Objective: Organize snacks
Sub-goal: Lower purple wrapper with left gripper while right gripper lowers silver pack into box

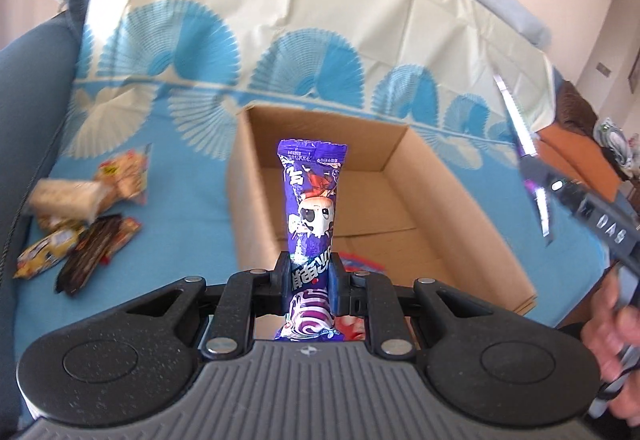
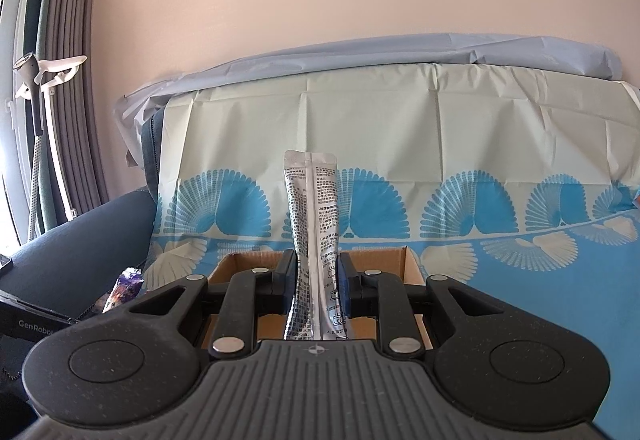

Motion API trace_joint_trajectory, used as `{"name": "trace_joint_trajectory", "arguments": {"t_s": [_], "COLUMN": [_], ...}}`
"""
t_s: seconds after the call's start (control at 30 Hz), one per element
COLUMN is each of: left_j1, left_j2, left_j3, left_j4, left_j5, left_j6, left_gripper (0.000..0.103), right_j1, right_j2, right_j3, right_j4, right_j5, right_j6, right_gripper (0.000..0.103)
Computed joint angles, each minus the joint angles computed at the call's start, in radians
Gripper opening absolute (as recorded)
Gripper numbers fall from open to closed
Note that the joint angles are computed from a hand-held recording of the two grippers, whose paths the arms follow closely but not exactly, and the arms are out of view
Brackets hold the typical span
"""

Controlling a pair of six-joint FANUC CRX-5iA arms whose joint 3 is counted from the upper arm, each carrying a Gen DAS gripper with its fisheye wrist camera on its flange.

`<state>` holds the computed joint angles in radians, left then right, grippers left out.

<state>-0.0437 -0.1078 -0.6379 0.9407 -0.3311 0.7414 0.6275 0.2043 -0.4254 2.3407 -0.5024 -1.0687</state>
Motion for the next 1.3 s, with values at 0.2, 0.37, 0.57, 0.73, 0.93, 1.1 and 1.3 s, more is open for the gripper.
{"name": "trace_joint_trajectory", "arguments": {"t_s": [0.2, 0.37, 0.57, 0.73, 0.93, 1.1, 1.3], "left_j1": [-0.055, -0.094, -0.125, -0.137, -0.144, -0.140, -0.138], "left_j2": [0.034, 0.061, 0.087, 0.106, 0.121, 0.128, 0.136], "left_j3": [0.052, 0.091, 0.124, 0.144, 0.152, 0.157, 0.168], "left_j4": [0.004, 0.029, 0.050, 0.058, 0.074, 0.058, 0.044], "left_j5": [0.006, 0.021, 0.032, 0.032, 0.037, 0.030, 0.024], "left_j6": [0.004, -0.008, -0.019, -0.023, -0.032, -0.017, -0.003], "left_gripper": [0.019, 0.019, 0.019, 0.019, 0.019, 0.019, 0.019], "right_j1": [-0.005, -0.011, -0.013, -0.009, -0.012, -0.015, -0.021], "right_j2": [-0.002, -0.003, -0.001, 0.001, 0.002, 0.005, 0.006], "right_j3": [-0.002, -0.004, -0.004, -0.003, -0.001, 0.003, 0.006], "right_j4": [0.021, 0.041, 0.046, 0.045, 0.050, 0.058, 0.074], "right_j5": [-0.001, 0.001, 0.001, -0.002, 0.002, 0.009, 0.015], "right_j6": [-0.023, -0.043, -0.053, -0.055, -0.059, -0.064, -0.078], "right_gripper": [0.022, 0.022, 0.022, 0.022, 0.023, 0.023, 0.023]}}
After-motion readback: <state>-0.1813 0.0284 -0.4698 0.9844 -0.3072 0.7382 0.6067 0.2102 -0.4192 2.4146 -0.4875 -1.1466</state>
